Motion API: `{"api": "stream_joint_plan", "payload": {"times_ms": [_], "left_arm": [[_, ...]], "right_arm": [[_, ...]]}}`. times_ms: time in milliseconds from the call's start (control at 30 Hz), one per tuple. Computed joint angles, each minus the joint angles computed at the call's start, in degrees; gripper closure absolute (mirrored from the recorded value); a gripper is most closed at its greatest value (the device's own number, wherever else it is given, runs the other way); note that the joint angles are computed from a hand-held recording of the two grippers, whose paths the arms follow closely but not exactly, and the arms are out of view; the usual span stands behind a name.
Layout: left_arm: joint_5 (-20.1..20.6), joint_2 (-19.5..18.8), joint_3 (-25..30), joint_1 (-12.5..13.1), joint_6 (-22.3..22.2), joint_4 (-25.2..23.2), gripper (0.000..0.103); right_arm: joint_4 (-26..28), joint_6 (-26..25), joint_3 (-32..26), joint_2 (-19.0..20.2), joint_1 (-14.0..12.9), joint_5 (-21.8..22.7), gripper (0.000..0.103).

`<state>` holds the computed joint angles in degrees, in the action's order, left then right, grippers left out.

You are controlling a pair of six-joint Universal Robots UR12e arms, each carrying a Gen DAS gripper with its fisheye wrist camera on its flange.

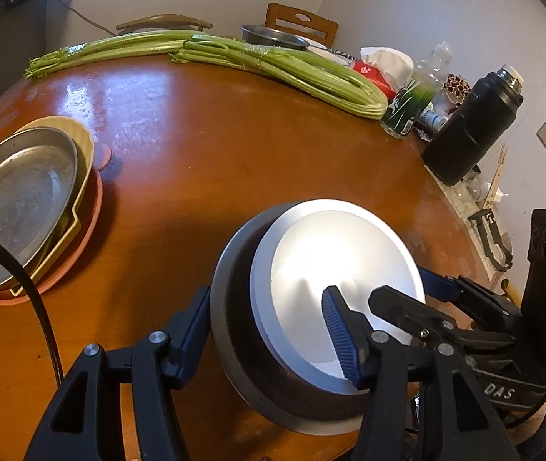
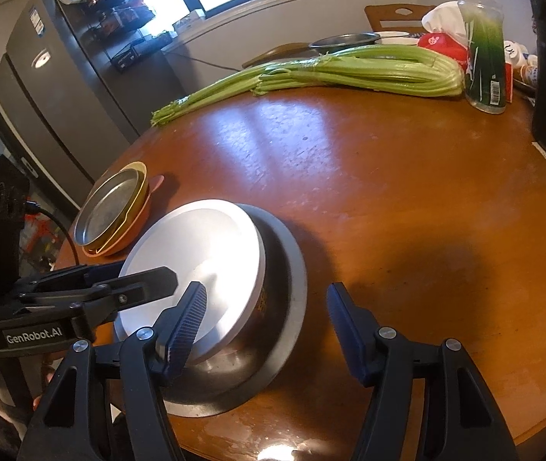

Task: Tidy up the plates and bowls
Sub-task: 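Lift the steel bowl with the left tool and carry it over the plate stack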

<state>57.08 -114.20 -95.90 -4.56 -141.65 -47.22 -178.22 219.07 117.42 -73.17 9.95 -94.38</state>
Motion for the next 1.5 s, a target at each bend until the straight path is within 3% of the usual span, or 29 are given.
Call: {"api": "stream_joint_plan", "payload": {"times_ms": [467, 567, 1100, 1500], "left_arm": [[1.29, -0.90, 0.45, -0.76, 0.55, -1.03, 0.046], [1.13, -0.94, 0.39, -0.79, 0.40, -0.86, 0.048], [0.50, -0.25, -0.42, -0.30, -0.31, 1.08, 0.048], [-1.93, 0.47, -0.27, 1.59, -0.83, 1.68, 0.048]], "right_arm": [[-1.72, 0.08, 0.03, 0.68, -0.45, 2.98, 0.034], [-2.68, 0.01, -0.05, 0.94, -0.40, 3.66, 0.040], [-2.57, -0.03, -0.76, 0.94, 0.32, 2.76, 0.042], [-1.64, -2.13, -3.04, 1.20, 1.02, 2.24, 0.041]]}}
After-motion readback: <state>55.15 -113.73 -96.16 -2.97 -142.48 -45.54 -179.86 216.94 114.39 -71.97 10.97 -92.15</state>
